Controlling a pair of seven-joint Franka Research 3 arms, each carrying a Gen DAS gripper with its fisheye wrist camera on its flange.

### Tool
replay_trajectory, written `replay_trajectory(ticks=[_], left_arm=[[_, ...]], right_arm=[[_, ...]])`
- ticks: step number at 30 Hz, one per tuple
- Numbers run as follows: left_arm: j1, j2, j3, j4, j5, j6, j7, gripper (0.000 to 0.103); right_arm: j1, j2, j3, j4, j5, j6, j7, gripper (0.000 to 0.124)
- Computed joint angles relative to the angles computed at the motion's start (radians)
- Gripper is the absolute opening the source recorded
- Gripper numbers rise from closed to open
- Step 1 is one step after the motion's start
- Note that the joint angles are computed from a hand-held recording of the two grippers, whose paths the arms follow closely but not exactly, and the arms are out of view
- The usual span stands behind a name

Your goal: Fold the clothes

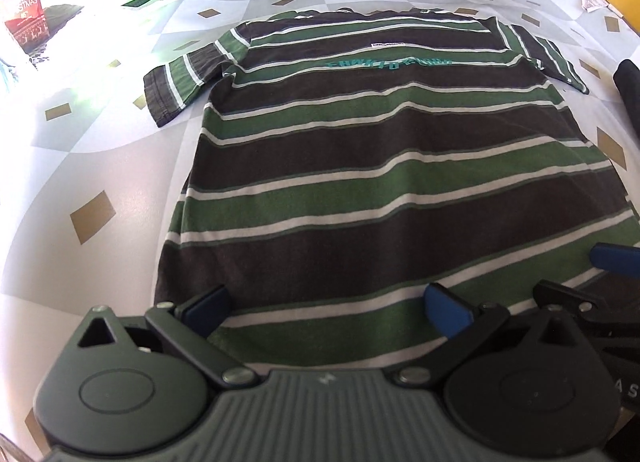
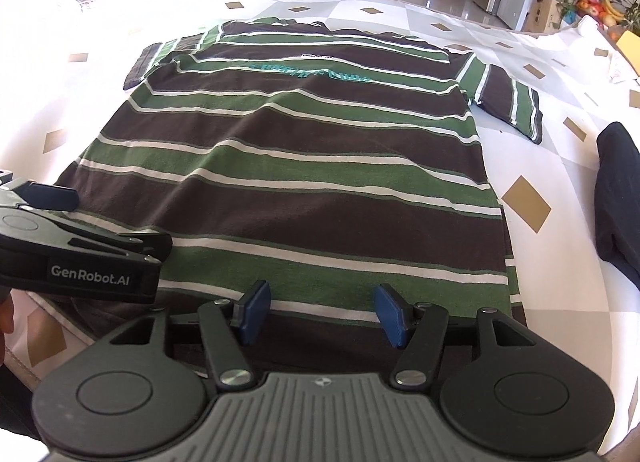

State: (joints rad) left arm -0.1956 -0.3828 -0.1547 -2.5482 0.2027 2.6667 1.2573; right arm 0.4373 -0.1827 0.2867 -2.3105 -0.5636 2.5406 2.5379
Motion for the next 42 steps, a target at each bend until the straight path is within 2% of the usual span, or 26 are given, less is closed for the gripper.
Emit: replay_trajectory(ticks=[11, 24, 42], left_arm=[[-0.009, -0.011, 0.020, -0.029, -0.027, 0.042, 0.037, 0.103], [-0.013, -0.023, 0.028, -0.047, -0.045, 0.060, 0.071, 0.103], [-0.005, -0.045, 0.035, -0.056, -0.065, 0.033, 0.094, 0.103]], right_arm=[[0.003, 0.000, 0.010, 0.003, -0.044, -0.031, 0.095, 0.064], [0.006, -0.021, 0.005, -0.003, -0.011, -0.072, 0.060, 0.066], [-0.039, -0.100, 0.019, -0.059, 0.048, -0.132, 0.123, 0.066]])
